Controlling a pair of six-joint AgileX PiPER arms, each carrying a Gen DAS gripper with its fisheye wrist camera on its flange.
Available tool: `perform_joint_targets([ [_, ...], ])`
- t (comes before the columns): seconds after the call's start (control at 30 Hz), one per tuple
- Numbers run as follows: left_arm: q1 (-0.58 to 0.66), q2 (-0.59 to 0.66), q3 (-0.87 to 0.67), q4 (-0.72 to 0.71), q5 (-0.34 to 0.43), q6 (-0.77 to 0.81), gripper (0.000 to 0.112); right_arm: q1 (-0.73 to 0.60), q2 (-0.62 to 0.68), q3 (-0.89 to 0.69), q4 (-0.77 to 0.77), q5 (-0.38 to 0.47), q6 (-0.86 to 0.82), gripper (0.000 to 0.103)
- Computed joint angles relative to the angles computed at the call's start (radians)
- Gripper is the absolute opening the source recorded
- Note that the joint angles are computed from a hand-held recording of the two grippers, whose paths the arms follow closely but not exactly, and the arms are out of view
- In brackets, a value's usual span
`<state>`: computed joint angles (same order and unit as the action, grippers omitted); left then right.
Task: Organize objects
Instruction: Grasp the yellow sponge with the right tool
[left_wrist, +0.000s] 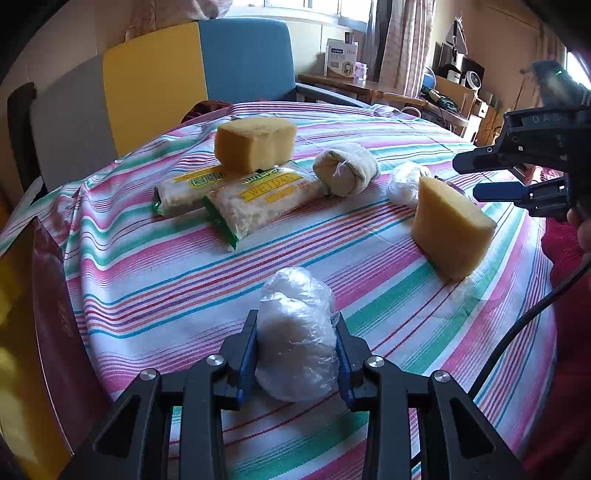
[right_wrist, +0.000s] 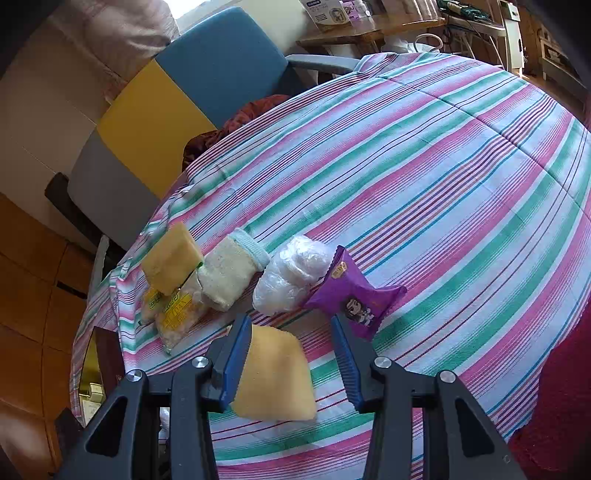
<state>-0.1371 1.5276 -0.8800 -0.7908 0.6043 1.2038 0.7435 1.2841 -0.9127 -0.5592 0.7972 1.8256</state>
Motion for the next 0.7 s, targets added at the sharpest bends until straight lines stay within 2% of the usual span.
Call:
perform_joint_targets([
  [0.07, 0.003, -0.006, 0.008, -0.005, -0.002, 0.008, 0.036, 0.005, 0.007, -0.008, -0.006, -0.042, -0.035, 0.051],
  [0.13, 0.003, -0.007, 0.009, -0.008, -0.004, 0.011, 0.036, 0.016, 0.043, -0.051, 0.008, -0.046, -0.108, 0.054],
  [0.27, 0.004, -0.009, 0.013, -0.014, -0.004, 0.018, 0.036, 0.039, 0.131, -0.155, 0.042, 0.055, -0.225, 0.055],
  [0.37, 0.002, -0.012, 0.018, -0.016, -0.012, 0.022, 0.037, 0.028, 0.148, -0.165, 0.079, 0.055, -0.278, 0.055],
  [0.57, 0.000, -0.015, 0.023, -0.019, -0.018, 0.026, 0.037, -0.013, 0.223, -0.207, 0.199, 0.111, -0.400, 0.055],
  [0.6, 0.000, -0.016, 0.023, -0.018, -0.018, 0.026, 0.037, -0.023, 0.245, -0.220, 0.228, 0.133, -0.429, 0.052],
  [0.67, 0.000, -0.016, 0.023, -0.018, -0.018, 0.026, 0.037, -0.028, 0.265, -0.232, 0.247, 0.158, -0.458, 0.035],
  [0.7, 0.000, -0.016, 0.023, -0.018, -0.018, 0.026, 0.037, -0.021, 0.267, -0.239, 0.232, 0.169, -0.453, 0.034],
])
